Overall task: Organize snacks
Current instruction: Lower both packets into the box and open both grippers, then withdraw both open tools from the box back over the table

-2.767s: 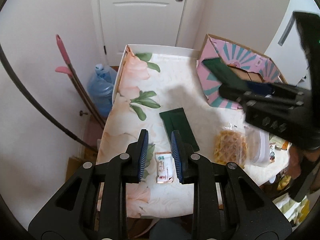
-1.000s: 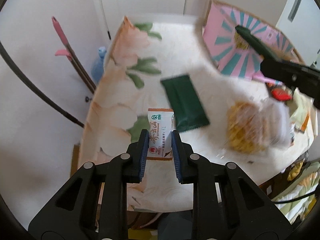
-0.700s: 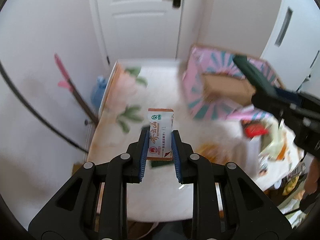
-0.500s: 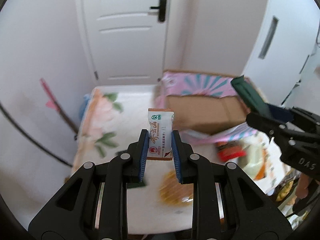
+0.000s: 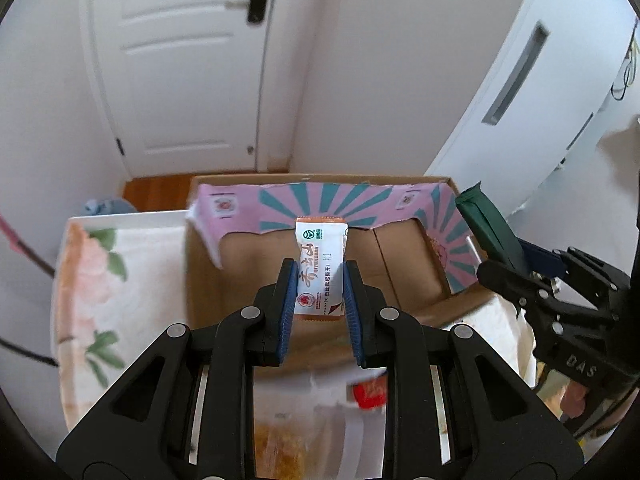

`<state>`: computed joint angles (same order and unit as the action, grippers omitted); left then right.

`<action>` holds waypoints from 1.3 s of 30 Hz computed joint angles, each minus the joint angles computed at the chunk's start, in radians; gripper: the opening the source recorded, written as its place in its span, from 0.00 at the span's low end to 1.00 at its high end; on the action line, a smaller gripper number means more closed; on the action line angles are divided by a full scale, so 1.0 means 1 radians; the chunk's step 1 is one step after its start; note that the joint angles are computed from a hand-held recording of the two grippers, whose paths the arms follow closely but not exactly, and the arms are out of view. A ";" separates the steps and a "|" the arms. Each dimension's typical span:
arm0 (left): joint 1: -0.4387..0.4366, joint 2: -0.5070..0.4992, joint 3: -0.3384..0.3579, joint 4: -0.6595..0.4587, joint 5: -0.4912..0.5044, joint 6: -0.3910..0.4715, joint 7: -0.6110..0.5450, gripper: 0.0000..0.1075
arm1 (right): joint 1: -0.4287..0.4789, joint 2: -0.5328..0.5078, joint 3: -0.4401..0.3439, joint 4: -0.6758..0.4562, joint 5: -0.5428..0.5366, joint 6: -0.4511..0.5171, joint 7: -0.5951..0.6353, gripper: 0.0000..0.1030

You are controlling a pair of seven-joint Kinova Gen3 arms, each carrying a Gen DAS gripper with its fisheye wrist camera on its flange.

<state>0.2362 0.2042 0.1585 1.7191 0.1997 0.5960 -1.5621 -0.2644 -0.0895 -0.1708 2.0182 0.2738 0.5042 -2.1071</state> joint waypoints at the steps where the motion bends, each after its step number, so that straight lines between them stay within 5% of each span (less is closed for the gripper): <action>1: -0.005 0.027 0.010 -0.028 -0.004 0.022 0.002 0.19 | 0.003 0.014 0.005 -0.005 -0.004 -0.001 -0.001 0.40; 11: 0.108 0.243 -0.043 -0.257 -0.190 0.181 0.058 0.22 | 0.015 0.143 0.079 -0.067 -0.132 -0.008 0.072 0.40; 12: 0.110 0.249 -0.042 -0.261 -0.198 0.183 0.053 0.33 | 0.016 0.150 0.083 -0.067 -0.137 -0.008 0.070 0.40; 13: 0.107 0.254 -0.037 -0.263 -0.199 0.184 0.043 0.64 | 0.017 0.156 0.086 -0.070 -0.145 -0.006 0.073 0.40; 15: 0.104 0.247 -0.035 -0.243 -0.200 0.158 0.030 0.95 | 0.026 0.167 0.091 -0.072 -0.174 -0.005 0.095 0.40; 29: 0.066 0.156 -0.049 -0.164 -0.208 0.115 0.035 0.95 | 0.114 0.285 0.080 -0.182 -0.423 0.093 0.348 0.41; 30: 0.067 0.151 -0.051 -0.161 -0.211 0.113 0.043 0.95 | 0.121 0.309 0.076 -0.209 -0.437 0.120 0.358 0.44; 32: 0.072 0.142 -0.056 -0.154 -0.221 0.111 0.059 0.95 | 0.093 0.339 0.097 -0.229 -0.414 0.129 0.329 0.79; 33: 0.073 0.136 -0.059 -0.147 -0.226 0.106 0.067 0.95 | 0.082 0.342 0.104 -0.227 -0.405 0.118 0.318 0.84; 39: 0.069 0.092 -0.062 -0.100 -0.244 0.080 0.102 0.95 | 0.111 0.273 0.081 -0.143 -0.464 0.045 0.356 0.84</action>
